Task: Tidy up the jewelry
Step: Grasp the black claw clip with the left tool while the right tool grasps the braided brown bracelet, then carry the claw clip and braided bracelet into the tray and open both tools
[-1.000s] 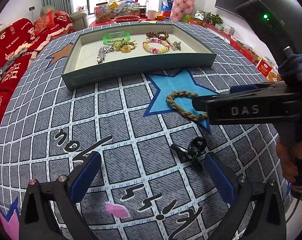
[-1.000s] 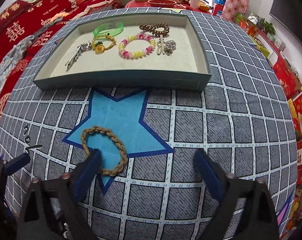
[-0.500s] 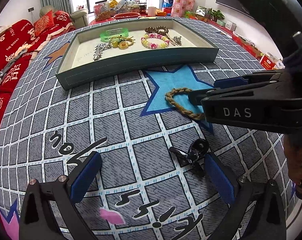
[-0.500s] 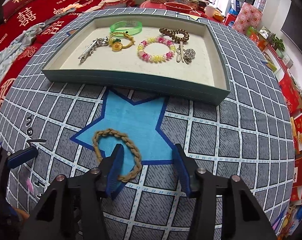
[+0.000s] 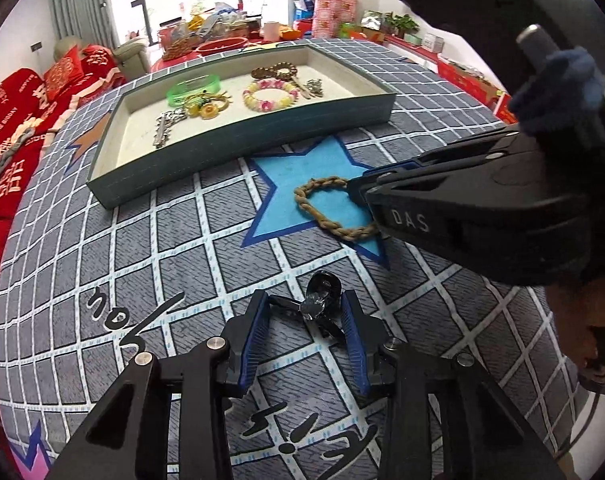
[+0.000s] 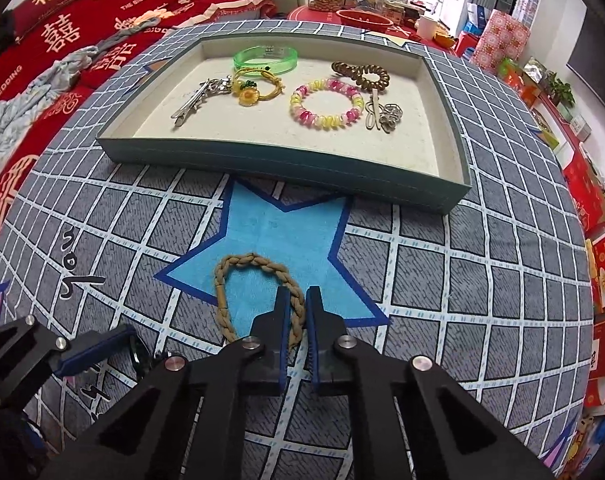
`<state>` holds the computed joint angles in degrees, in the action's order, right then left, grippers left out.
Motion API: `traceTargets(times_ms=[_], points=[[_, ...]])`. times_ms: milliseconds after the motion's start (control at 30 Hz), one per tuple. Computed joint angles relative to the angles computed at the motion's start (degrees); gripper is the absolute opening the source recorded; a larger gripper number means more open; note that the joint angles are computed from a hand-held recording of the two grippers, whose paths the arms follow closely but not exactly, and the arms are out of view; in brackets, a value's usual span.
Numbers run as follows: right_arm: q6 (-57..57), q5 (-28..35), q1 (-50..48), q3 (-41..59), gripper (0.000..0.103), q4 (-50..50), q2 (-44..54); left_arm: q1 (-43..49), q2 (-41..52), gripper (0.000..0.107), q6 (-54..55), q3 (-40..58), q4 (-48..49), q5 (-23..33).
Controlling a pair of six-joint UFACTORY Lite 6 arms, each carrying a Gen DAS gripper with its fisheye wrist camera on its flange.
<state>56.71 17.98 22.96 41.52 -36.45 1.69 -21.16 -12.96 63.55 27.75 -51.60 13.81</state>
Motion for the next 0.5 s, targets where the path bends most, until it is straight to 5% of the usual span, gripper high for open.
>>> traceTargets(times_ms=[500], points=[[-4.7,-3.9,-4.7,-8.2,0.008,9.7,-10.1,8.4,-1.9,0.050,5.4,1.5,-2.6,6.1]])
